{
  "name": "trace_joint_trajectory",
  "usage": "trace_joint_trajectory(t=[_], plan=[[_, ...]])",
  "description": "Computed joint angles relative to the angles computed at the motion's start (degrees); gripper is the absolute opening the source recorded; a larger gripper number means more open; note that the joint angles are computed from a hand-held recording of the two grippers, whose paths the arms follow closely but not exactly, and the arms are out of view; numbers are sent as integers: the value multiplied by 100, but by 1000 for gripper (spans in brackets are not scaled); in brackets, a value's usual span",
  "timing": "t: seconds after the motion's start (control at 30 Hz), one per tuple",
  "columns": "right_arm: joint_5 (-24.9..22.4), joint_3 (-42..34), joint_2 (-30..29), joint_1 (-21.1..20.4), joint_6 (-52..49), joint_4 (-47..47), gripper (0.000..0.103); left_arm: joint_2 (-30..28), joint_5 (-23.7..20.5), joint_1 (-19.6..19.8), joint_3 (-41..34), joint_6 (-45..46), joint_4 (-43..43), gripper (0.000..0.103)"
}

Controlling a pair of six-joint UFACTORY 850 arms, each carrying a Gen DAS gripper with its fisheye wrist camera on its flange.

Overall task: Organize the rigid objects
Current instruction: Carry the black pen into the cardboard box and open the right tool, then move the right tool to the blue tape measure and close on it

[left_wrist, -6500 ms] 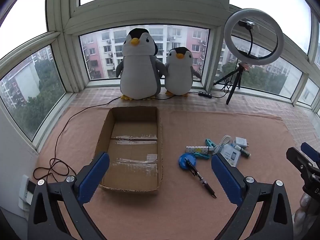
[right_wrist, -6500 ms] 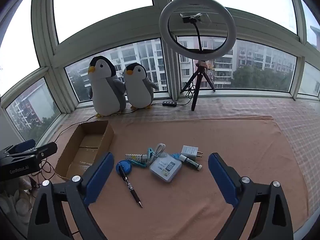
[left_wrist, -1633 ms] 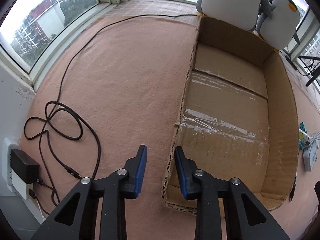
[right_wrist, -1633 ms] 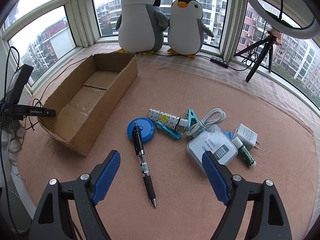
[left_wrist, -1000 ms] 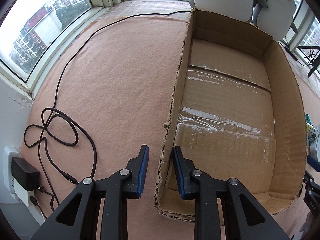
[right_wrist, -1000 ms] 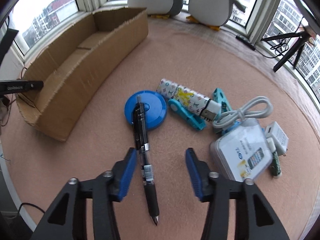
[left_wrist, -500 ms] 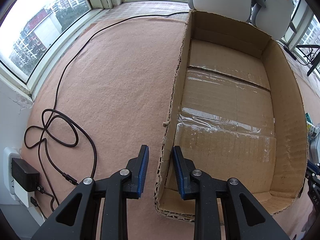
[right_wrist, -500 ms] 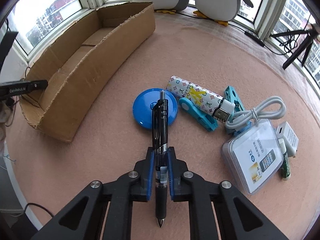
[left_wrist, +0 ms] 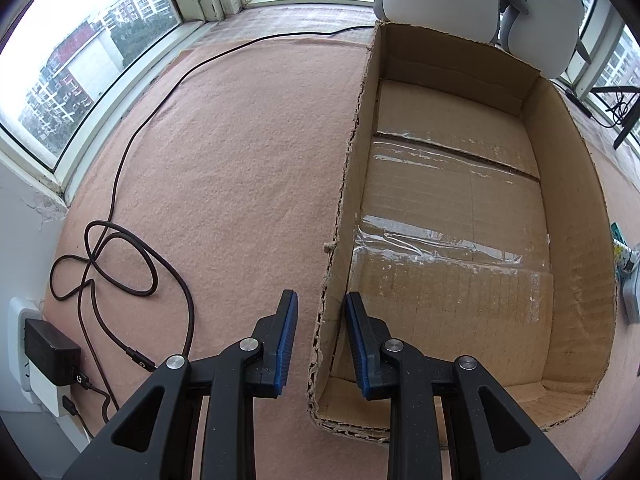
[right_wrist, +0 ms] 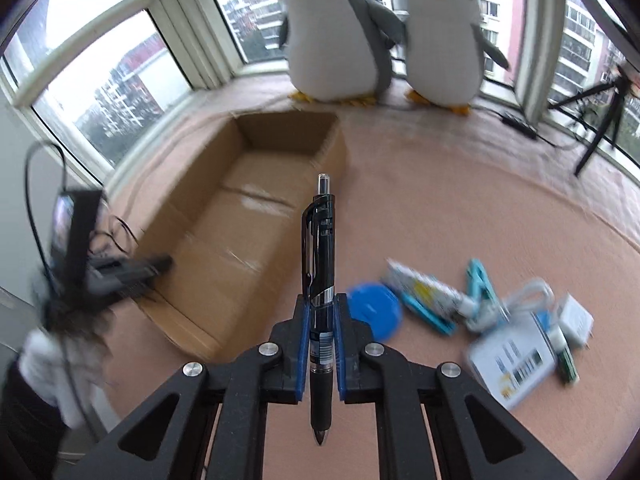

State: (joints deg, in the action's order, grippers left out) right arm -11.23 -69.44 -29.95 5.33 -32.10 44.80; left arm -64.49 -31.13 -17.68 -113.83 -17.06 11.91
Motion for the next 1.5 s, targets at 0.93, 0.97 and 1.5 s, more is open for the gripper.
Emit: trace_joint_trajectory(t=[0.93,0.97,1.5], plan=[[-197,-1314,-888,380,616,-329,60,38,34,-49,63,-158,270,27],[-151,-1195,-802,353,413,-151,60,41,38,-52,70,-171,284,26],[257,385,114,-239,-157,375,60,62,21,-91,90,-326,411,26]])
